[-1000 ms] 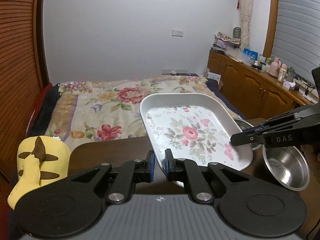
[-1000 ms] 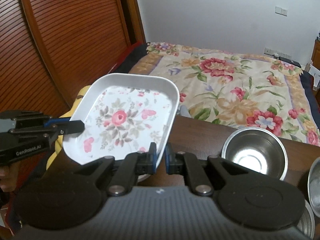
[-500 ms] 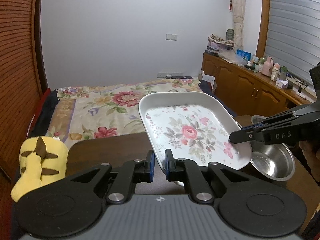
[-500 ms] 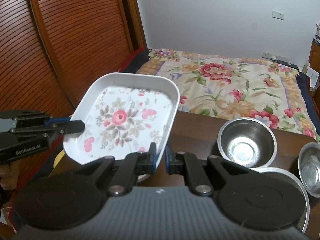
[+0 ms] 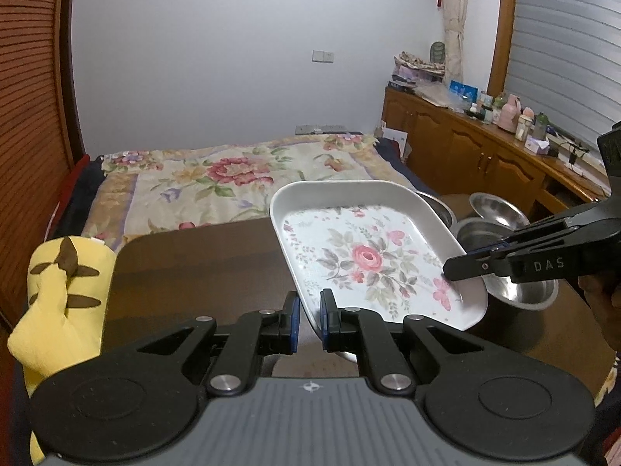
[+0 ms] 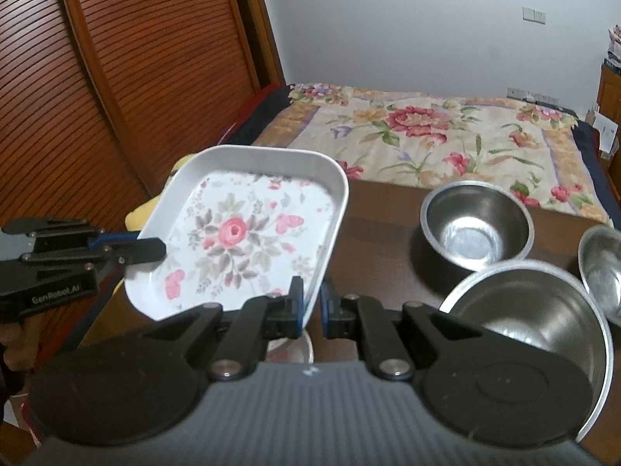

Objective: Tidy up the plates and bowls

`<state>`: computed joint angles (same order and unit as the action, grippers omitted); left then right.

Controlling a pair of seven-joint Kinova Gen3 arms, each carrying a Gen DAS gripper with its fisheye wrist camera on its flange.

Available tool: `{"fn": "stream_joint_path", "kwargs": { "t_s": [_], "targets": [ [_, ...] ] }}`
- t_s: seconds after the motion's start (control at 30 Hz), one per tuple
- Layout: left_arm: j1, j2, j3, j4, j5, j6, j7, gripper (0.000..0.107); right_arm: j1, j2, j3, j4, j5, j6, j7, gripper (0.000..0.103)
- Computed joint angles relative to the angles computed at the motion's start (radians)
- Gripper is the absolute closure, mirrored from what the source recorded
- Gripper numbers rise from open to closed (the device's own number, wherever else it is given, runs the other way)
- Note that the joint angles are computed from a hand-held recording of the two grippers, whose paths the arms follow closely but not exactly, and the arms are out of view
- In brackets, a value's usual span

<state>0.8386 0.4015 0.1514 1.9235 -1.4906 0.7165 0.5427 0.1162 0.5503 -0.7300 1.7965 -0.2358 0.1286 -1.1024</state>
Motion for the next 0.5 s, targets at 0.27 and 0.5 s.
{"fn": "stream_joint_path", "kwargs": {
  "t_s": [0.27, 0.5],
  "targets": [
    [0.033, 0.012, 0.022, 0.057, -0.065, 0.025, 0.151, 0.096, 0.074, 0.013, -0.081, 0.079, 0.021, -0.049, -0.014, 0.093],
    [0.059, 0.024, 0.058, 0.093, -0.076, 0.065, 0.240, 0.096, 0.144, 0.030, -0.159, 0.150, 0.092, -0.087, -0.063, 0.093]
  ]
}}
